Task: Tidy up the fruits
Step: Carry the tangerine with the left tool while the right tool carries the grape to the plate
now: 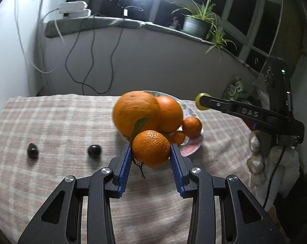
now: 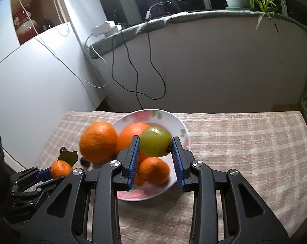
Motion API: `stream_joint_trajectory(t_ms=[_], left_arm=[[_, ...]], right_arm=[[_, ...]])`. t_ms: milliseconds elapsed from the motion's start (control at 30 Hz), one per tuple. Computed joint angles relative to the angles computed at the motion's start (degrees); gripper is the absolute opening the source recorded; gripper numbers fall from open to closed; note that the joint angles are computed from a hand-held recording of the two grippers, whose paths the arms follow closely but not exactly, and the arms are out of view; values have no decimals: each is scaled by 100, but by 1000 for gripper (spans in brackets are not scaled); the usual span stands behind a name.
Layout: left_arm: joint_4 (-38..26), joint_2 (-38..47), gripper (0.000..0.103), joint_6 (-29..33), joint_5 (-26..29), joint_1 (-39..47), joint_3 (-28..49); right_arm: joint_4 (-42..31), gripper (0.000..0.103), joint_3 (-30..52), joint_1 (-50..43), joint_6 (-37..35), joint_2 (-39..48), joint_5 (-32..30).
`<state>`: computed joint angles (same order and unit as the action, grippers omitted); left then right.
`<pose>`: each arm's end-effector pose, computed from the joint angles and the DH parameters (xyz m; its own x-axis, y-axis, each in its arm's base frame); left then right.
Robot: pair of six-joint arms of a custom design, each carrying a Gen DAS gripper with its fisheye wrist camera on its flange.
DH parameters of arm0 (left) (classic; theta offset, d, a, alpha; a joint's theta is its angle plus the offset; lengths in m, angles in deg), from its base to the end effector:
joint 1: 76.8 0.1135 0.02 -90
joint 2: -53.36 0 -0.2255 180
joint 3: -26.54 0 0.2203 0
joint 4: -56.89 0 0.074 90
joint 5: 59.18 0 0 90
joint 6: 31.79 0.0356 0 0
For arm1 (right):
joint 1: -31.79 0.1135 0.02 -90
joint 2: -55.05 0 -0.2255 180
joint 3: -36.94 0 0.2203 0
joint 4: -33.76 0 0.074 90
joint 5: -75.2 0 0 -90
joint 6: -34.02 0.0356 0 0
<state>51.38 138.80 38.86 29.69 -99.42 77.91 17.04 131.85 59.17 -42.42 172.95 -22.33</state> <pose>0.2486 -0.1028 0.1450 -0.6777 -0.0765 -0.7314 0.1547 0.9575 -0.2435 0.3641 0.1938 0.1569 -0.6794 -0.0901 -0.7282 -0.3972 0.8796 0.2618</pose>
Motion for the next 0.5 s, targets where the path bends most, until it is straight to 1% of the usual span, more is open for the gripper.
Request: stream_joint_trajectory(t_ms=[233,500], left_arm=[[-73,424,36,-16,-193,-343,424],[-161,1019,36,-23,-453,-626,937]], right_arm=[[-58,33,162,-159,-46,190,-92],[-400,33,759,-220,-135,656,-184]])
